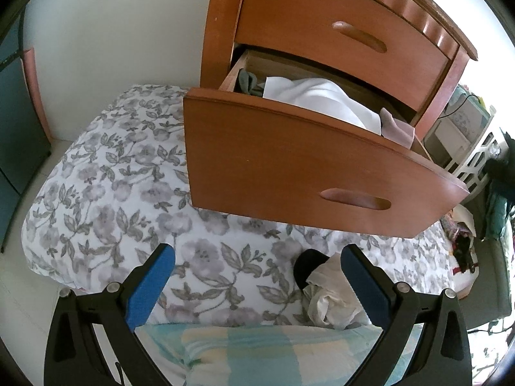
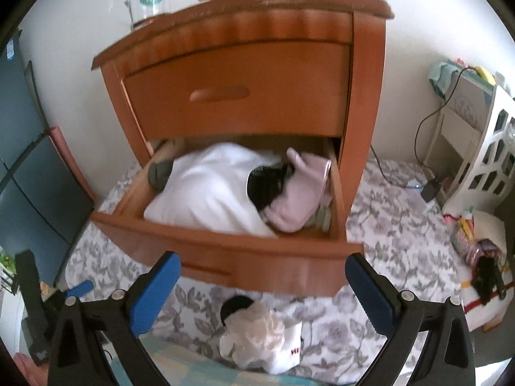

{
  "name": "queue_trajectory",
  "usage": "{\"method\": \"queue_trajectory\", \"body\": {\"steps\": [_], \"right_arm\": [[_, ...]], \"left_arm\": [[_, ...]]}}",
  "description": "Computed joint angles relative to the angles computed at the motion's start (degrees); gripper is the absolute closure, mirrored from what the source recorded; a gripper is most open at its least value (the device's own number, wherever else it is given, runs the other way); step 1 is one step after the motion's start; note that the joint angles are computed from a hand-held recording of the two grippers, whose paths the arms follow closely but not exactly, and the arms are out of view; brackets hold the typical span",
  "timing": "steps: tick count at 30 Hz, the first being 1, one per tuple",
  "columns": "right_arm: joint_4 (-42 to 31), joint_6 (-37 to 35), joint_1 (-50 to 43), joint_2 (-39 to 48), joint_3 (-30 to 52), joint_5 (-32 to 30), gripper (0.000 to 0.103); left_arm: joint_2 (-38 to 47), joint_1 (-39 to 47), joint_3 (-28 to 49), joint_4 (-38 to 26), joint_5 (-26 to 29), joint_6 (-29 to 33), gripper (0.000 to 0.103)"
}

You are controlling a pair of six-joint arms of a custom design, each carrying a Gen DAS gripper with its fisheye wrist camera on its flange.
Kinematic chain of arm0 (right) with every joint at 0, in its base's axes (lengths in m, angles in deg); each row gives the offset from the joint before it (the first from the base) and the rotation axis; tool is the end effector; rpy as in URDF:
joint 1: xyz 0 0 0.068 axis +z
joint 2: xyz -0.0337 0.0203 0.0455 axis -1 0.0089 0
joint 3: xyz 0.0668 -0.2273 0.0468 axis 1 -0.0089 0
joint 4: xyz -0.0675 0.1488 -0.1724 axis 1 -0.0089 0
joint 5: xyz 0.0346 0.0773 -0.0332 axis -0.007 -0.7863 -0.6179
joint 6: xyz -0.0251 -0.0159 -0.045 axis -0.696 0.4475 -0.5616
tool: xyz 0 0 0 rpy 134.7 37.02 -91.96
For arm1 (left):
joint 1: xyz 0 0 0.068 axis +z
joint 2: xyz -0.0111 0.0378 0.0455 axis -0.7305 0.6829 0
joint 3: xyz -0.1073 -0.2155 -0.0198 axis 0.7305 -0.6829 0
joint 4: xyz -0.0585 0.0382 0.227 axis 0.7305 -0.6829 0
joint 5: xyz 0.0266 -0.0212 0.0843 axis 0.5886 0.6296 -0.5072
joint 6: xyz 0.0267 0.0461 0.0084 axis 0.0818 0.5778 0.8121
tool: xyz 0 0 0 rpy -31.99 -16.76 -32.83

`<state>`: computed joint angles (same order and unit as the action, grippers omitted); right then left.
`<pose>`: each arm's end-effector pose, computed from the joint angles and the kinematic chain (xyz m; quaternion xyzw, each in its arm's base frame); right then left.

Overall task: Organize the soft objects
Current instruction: 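Reach the right gripper into the drawer toward the pink socks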

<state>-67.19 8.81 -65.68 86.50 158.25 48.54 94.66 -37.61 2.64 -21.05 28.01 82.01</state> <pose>0.3097 0.1339 0.3489 -0.0954 0.9259 0.0751 0.3577 0.3080 0.0453 0.2612 -0.1195 0.9399 -0.0663 0.3128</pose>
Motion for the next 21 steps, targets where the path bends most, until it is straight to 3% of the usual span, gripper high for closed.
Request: {"method": "queue_trajectory", "body": {"steps": [16,21], "right_arm": [[-12.7,-2.8,-3.4,19.8,26.1,-3.6,0.000],[-18.8,-3.8,-4.7,28.9,41.1,-4.3,0.001]], "left_arm": [[3.7,1.0,-0.5,4.6,-0.9,1.2,0.001],[5.0,1.6,-0.5,6.0,-0.5,1.4,0.001]]}}
